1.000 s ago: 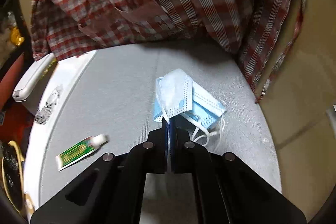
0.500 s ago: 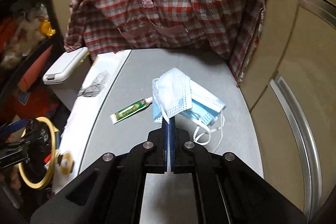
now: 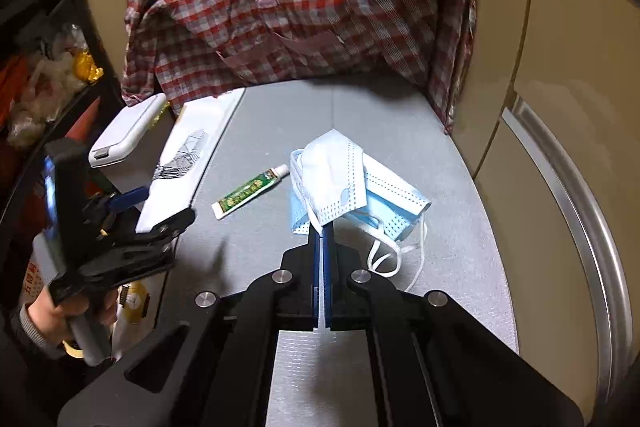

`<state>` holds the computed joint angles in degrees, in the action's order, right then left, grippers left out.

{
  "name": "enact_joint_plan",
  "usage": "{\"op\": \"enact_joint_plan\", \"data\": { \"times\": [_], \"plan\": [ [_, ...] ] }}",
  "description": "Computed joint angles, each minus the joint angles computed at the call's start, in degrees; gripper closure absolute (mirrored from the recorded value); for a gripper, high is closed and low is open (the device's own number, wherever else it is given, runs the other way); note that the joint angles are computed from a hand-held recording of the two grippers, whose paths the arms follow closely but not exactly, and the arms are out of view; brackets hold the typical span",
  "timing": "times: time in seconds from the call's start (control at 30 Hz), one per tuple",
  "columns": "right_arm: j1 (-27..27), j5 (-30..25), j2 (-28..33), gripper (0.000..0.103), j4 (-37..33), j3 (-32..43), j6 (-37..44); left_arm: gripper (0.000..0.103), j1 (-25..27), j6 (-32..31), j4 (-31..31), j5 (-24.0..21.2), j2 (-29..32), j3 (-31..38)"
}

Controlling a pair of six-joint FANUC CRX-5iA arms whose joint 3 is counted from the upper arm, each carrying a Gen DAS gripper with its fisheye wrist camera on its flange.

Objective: Collect trash
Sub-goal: 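Grasp the green toothpaste tube with the left gripper while the right holds the mask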

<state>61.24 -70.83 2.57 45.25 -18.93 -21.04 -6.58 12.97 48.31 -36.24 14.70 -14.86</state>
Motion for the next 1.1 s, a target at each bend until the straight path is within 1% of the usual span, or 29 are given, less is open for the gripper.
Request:
{"op": "enact_joint_plan", "data": {
  "times": [0.2,0.27,0.43,0.47,0.53,0.6,0.63,0.67,0.7,0.77,0.8,0.83,0.87,0.97,1.1],
  "plan": [
    [-0.98,0.87,-0.76,0.101,-1.94,-1.24,0.82,0.02,-2.66,1.33,-1.93,0.47,4.5,3.34],
    [-1.33,1.13,-0.79,0.101,-2.3,-1.37,1.14,0.025,-3.05,3.19,-4.29,-0.54,6.1,5.09],
    [-2.1,1.85,-0.55,0.101,-2.65,-1.37,2.21,0.03,-3.82,7.93,-8.92,-2.53,9.23,8.73],
    [-2.27,2.1,-0.52,0.101,-2.64,-1.38,2.31,0.03,-4.04,6.53,-7.5,-1.12,8.9,7.7],
    [-2.44,2.21,-0.37,0.101,-2.72,-1.26,2.41,0.031,-4.25,6.89,-7.48,-1.49,9.32,8.35],
    [-2.56,2.21,-0.18,0.101,-2.85,-1.09,2.54,0.035,-4.48,7.4,-7.62,-1.34,9.69,8.96],
    [-2.6,2.22,-0.17,0.101,-2.92,-1.07,2.6,0.043,-4.59,7.3,-7.52,-1.18,9.76,9.06],
    [-2.59,2.17,-0.11,0.101,-3.03,-0.99,2.68,0.058,-4.63,6.11,-6.64,-1.31,9.81,8.97],
    [-2.57,2.12,-0.07,0.101,-3.11,-0.95,2.75,0.065,-4.57,5.72,-6.58,-1.88,9.9,9.23],
    [-2.5,2.1,-0.17,0.101,-3.15,-1.06,2.65,0.071,-4.32,6.51,-7.36,-4.11,10.46,10.55],
    [-2.5,2.11,-0.23,0.101,-3.07,-1.11,2.57,0.073,-4.12,6.34,-6.93,-4.74,10.43,10.52],
    [-2.54,2.12,-0.23,0.101,-3.0,-1.14,2.53,0.079,-3.97,6.31,-6.7,-4.67,10.17,10.23],
    [-2.45,2.05,-0.3,0.101,-2.76,-1.23,2.39,0.095,-3.73,4.7,-5.03,-4.93,9.85,9.54],
    [-2.21,1.76,-0.39,0.101,-2.22,-1.29,2.41,0.099,-3.18,5.77,-5.98,-5.28,8.57,9.33],
    [-1.77,1.75,-0.75,0.101,-1.74,-1.48,1.99,0.099,-1.85,6.0,-6.72,-5.86,6.41,8.22]
  ]
}}
